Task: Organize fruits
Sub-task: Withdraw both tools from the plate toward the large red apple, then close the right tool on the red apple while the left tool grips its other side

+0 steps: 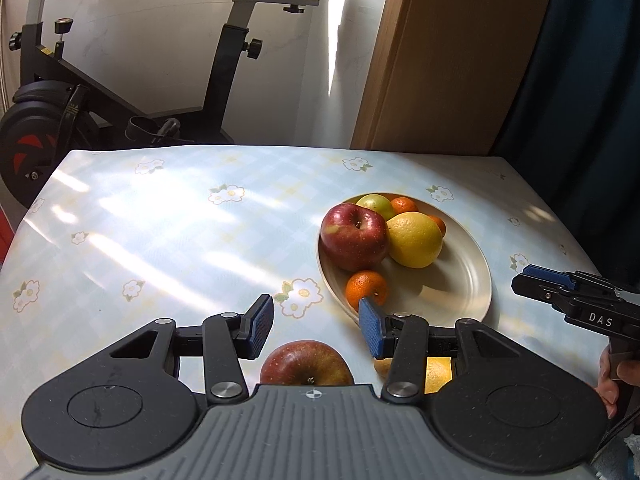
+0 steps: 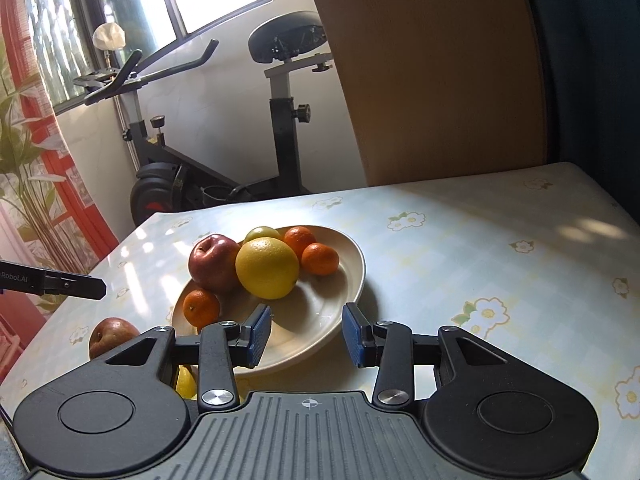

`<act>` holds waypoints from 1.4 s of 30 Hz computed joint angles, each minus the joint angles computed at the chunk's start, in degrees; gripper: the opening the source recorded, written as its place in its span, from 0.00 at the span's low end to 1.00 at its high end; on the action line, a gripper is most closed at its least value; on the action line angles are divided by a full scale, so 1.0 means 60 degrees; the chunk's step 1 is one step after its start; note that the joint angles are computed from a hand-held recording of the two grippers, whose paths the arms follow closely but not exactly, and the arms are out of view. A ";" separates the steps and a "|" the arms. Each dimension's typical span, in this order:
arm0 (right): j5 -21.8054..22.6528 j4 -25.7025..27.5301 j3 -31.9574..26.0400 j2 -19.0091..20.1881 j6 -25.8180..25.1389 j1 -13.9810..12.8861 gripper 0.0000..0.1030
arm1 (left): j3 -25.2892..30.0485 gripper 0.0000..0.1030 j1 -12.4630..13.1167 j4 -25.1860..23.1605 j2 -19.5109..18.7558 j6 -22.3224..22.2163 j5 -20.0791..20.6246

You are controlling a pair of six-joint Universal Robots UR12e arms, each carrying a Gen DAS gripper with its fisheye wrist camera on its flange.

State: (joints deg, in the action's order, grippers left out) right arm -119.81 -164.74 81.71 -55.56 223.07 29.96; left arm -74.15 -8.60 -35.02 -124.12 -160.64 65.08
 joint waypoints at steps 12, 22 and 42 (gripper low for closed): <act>0.0036 0.0436 -0.0204 0.0032 0.0208 0.0307 0.36 | -0.0402 0.48 0.0183 0.0299 0.0157 -0.0037 -0.0134; 0.0483 0.0857 -0.0928 0.0352 -0.0467 0.0315 0.36 | -0.0404 0.48 0.0401 0.0204 0.0189 -0.0092 -0.0288; 0.1580 0.2448 -0.3792 0.1896 -0.1730 0.0465 0.37 | 0.0138 0.48 0.1036 0.0064 -0.0108 0.0125 -0.0535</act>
